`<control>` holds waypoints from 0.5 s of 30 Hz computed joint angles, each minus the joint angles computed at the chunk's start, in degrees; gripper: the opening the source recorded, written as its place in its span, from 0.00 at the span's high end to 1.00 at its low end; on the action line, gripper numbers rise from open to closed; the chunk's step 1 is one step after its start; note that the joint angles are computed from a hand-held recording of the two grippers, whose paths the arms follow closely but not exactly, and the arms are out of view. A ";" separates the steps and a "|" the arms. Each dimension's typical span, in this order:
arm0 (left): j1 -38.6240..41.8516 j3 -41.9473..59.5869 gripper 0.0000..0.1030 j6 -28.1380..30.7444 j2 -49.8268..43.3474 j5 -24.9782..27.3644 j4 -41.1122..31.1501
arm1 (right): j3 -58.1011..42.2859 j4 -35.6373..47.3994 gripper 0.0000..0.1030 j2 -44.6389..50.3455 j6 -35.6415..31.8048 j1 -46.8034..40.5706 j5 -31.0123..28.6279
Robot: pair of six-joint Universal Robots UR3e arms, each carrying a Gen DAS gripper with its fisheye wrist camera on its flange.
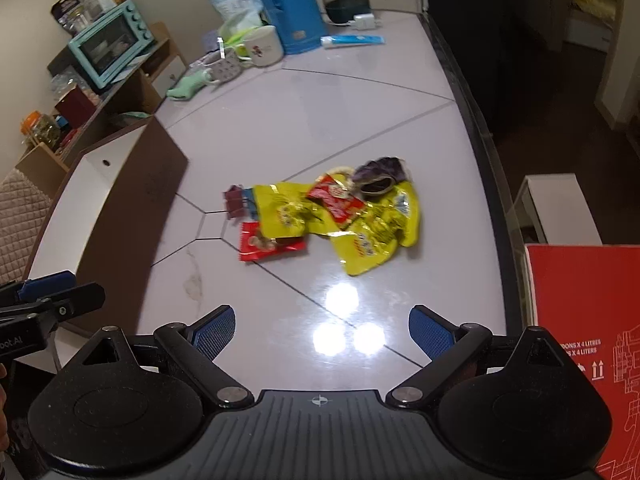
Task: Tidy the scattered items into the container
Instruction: 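Withdraw both grippers from the box back toward the remaining items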
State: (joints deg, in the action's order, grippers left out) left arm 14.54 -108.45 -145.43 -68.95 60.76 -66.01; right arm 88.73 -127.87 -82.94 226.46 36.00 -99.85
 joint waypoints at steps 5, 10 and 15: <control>-4.51 0.45 0.38 -3.49 -4.50 2.14 4.28 | 5.84 -2.62 0.07 -3.53 -2.45 -3.92 1.98; -7.24 0.84 0.38 -5.84 -8.08 3.69 6.94 | 9.80 -5.66 0.07 -4.59 -5.63 -7.68 5.00; -9.37 1.83 0.38 -7.76 -11.93 4.82 9.69 | 13.35 -10.03 0.07 -4.19 -8.57 -11.18 7.88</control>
State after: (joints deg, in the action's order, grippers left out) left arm 5.17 -106.61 -153.20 -80.88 65.58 -56.32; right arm 102.09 -137.90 -87.13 217.89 24.82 -91.98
